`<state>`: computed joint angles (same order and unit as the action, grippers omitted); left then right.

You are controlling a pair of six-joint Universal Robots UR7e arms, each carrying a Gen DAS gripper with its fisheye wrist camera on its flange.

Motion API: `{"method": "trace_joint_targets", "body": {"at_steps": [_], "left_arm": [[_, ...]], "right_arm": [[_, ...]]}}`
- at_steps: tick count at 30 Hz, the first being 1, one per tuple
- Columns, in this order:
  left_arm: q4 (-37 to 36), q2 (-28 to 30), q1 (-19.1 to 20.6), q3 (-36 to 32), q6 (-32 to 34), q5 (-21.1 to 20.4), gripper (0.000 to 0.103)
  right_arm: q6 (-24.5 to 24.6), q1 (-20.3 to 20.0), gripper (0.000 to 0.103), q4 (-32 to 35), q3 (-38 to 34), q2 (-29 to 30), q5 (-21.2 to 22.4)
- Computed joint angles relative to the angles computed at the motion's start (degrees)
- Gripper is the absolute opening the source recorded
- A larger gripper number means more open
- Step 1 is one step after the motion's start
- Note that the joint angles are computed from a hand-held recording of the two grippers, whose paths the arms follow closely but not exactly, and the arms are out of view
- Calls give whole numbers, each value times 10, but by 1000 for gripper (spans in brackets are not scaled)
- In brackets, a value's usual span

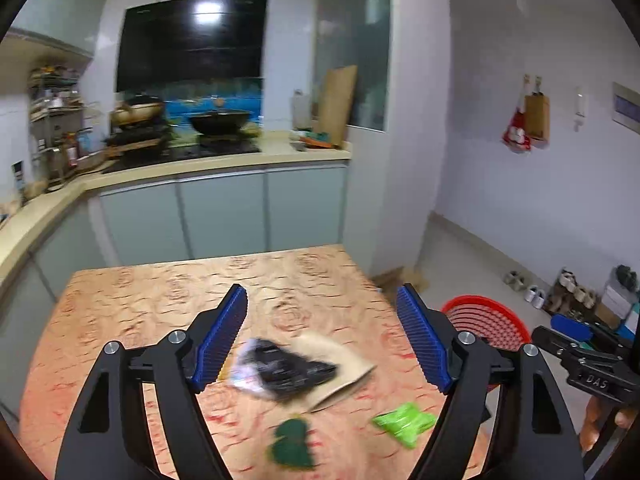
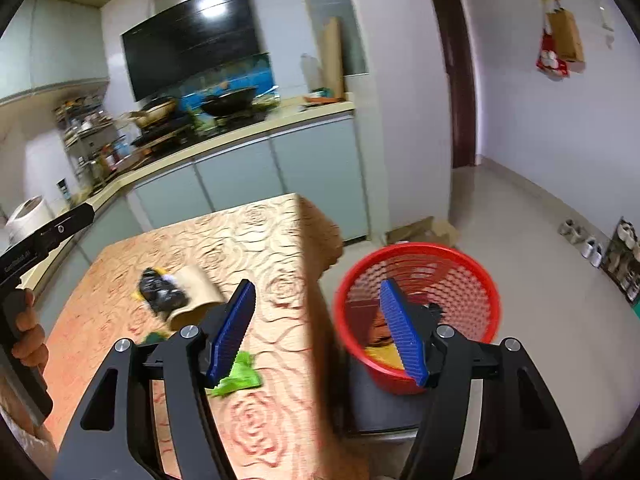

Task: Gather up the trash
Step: 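Move both tools back over the green sponge and green packet on the table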

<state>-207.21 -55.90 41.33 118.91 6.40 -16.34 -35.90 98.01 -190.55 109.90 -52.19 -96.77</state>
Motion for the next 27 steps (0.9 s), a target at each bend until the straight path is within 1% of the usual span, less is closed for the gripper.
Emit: {"method": "trace_joint_targets", "body": {"at_steps": [3,5,9,10,13,15,17,19,21,24,27], "left_arm": [[10,-31,-13,41,-35,37,77],[31,-49,-18,64,-66,52,79],[111,-84,-26,105,-153,81,80],[154,-100,-28,119,-193,84,80],[250,-135,-29,145,-290,78,81],[297,-151,-28,158,-336,73,81],[321,-157,-27,165,-362,67,81],[319,-157,-25,170,-364,62,81],[336,-158,-22,174,-382,57,81],[397,-159,-17,177,-437,56,81],[407,-148,-14,178,-449,49,81]], "right_arm": [[-4,10,64,1,6,2,4],[-5,17,65,4,10,4,7],[-11,31,66,6,12,11,7],[-13,34,67,4,14,12,7],[-15,42,68,-1,16,18,5],[-17,45,68,0,16,19,2],[-18,48,68,0,16,21,-1],[-19,51,68,0,16,22,-4],[-18,52,68,-1,17,22,-3],[-17,52,68,-6,20,23,-2],[-17,53,68,-6,19,25,-3]]}}
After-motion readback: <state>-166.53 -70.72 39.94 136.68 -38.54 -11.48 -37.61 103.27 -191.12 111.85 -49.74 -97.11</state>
